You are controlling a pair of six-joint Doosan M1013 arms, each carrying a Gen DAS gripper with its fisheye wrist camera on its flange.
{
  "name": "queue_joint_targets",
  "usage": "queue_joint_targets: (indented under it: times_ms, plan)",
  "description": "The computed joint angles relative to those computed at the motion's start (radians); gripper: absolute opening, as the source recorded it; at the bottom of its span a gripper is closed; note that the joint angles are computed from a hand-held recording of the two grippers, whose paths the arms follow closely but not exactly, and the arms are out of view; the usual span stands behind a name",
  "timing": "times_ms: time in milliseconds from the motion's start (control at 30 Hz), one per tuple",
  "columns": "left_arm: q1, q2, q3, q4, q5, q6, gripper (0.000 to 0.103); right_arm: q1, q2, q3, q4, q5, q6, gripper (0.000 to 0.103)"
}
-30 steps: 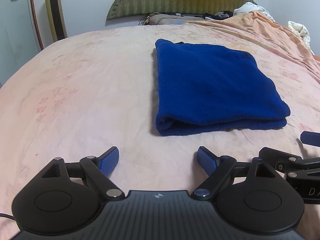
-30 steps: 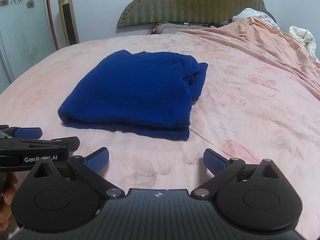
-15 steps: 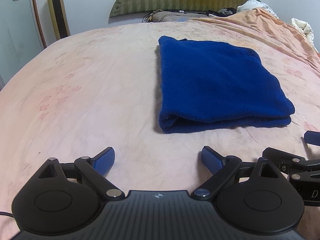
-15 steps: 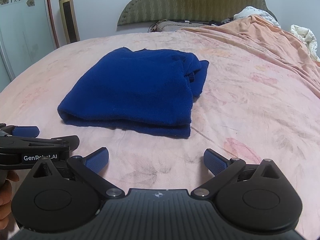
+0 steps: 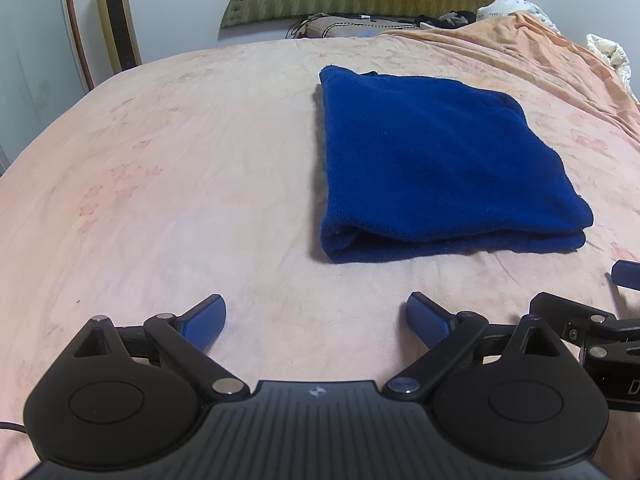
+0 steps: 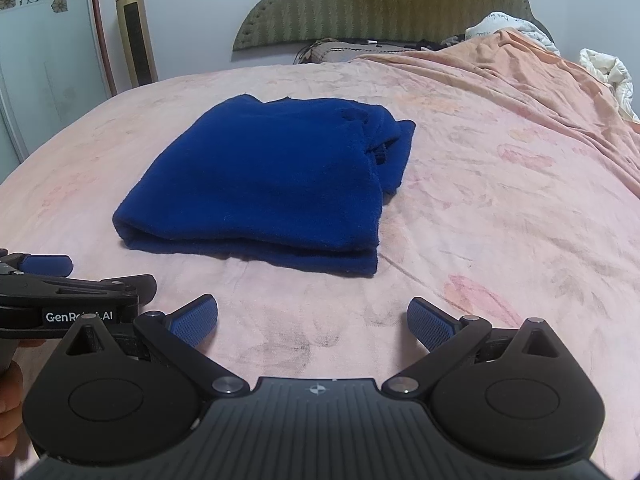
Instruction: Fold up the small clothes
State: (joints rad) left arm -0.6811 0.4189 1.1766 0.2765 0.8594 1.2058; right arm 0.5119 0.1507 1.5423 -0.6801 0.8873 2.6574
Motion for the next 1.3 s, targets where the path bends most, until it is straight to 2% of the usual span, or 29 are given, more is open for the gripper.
queue_joint_targets:
  times_ms: [167, 533, 733, 1033, 1300]
  plan:
    - [0.001, 0.000, 0.001, -0.003, 0.000, 0.001, 0.099, -0.003, -0.004, 0.005, 0.013, -0.028, -0.017, 0.102]
    - [0.003, 0.000, -0.001, -0.008, 0.004, 0.003, 0.099, -0.009, -0.007, 0.007, 0.023, -0.031, -0.001, 0.102]
    - [0.008, -0.008, 0.004, -0.046, -0.002, 0.024, 0.099, 0.003, -0.006, 0.010, -0.015, -0.025, -0.006, 0.102]
    - [-0.004, -0.019, 0.019, 0.035, -0.017, -0.014, 0.099, 0.015, 0.002, -0.004, -0.038, 0.001, -0.036, 0.102]
    - [-0.004, -0.019, 0.022, 0.073, -0.008, -0.049, 0.099, -0.013, -0.031, 0.038, 0.000, -0.083, 0.017, 0.102]
